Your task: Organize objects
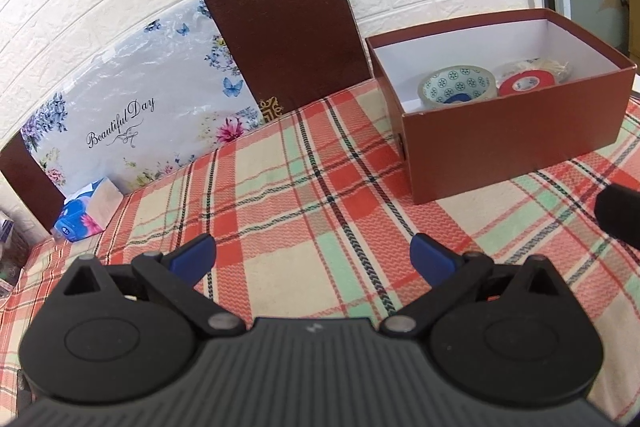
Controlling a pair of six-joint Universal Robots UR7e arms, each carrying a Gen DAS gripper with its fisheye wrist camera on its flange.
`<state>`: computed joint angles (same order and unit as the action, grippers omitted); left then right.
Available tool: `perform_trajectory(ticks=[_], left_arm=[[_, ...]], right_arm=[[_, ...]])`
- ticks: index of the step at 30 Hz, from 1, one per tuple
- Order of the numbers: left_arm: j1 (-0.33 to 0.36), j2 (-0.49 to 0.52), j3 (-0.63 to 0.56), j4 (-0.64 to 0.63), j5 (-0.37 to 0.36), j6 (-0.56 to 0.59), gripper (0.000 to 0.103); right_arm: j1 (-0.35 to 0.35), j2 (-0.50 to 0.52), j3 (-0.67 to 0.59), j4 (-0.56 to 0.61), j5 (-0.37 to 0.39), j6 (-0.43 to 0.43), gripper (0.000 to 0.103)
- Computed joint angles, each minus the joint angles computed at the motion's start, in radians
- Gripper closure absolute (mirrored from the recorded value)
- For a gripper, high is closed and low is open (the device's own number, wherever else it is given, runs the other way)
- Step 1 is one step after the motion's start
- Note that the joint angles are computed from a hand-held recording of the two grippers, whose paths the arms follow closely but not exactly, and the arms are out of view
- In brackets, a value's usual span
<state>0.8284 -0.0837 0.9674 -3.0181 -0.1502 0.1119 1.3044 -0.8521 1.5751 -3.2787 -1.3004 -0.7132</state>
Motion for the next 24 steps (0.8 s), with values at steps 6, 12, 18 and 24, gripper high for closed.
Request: perform_trajectory(ticks=[6,12,18,24], left_arm=[[0.003,-0.012,0.018,0.032,-0.01,-0.039,0.0],[0.0,-0.012,0.025,0.008,-0.023,-0.025,0.0],[-0.01,-0.016,0.039,-0.001,-0.027,-0.016,0.0],[-0.017,-0.038,0.07,0.028,-0.038,-0.056,0.0]], right_arm=[[0.001,0.003,-0.002,0.002,-0.008,0.004,0.016],[0.002,0.003,-0.002,0.005,-0.012,0.003,0.016],[0.005,0.006,0.0,0.001,-0.015,-0.023,0.016],[0.005,0.012,-0.002,-0.028,-0.022,-0.009,0.015]])
